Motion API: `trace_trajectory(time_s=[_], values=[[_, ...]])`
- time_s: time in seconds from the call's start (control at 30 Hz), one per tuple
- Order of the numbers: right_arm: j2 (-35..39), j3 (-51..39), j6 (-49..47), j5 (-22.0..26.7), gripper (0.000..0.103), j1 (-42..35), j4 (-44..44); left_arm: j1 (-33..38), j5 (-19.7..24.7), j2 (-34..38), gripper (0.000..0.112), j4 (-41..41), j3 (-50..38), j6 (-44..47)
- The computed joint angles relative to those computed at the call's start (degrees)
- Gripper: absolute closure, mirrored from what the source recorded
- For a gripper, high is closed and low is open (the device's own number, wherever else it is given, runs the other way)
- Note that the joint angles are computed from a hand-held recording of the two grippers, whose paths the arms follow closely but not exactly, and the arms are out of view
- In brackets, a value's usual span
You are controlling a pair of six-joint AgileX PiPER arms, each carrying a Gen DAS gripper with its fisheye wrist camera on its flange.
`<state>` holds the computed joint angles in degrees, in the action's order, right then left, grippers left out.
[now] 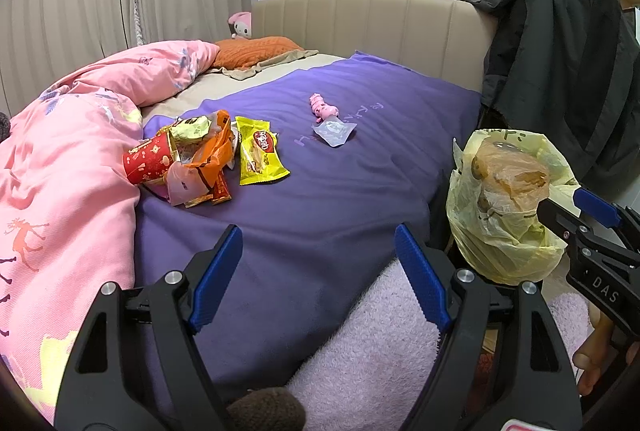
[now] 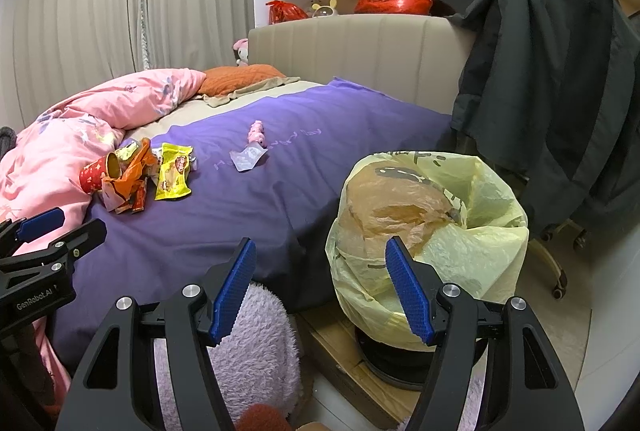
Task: Collect trash
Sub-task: 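Move both tools toward the snack wrappers on the bed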
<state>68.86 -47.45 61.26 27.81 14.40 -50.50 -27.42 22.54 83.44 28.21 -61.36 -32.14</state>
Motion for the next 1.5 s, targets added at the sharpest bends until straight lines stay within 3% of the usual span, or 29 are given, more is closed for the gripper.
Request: trace_trajectory(time_s=[0.8,1.1,1.3,1.4,1.5], values=[[1.42,-0.28,-0.89,-1.17,0.039,-1.21,-0.21,0.33,0.0,2.33,0.037,-2.4,-2.28,2.1],[9.74,-5.9,-5.14,-6.31,0.039,-5.6,0.85,4.42,-0.81,9.92,0.037,-12.14,-9.6,14.85],[19.49,-16.41,-23.79,-5.42,0.039,-7.99,15.82,11.24,2.21,16.95,0.037,-24.39,-20.27,30.09],[23.65,-20.72,-24.15,-6.89,0.039,-7.03,16.04,15.39,1.91,20.2,0.037,-28.48,-25.6,36.84],[28.17,-25.76,-27.7,-6.47,0.039,-5.77,19.91,20.46,2.94,24.17,0.037,-37.48,-32.08,47.59]])
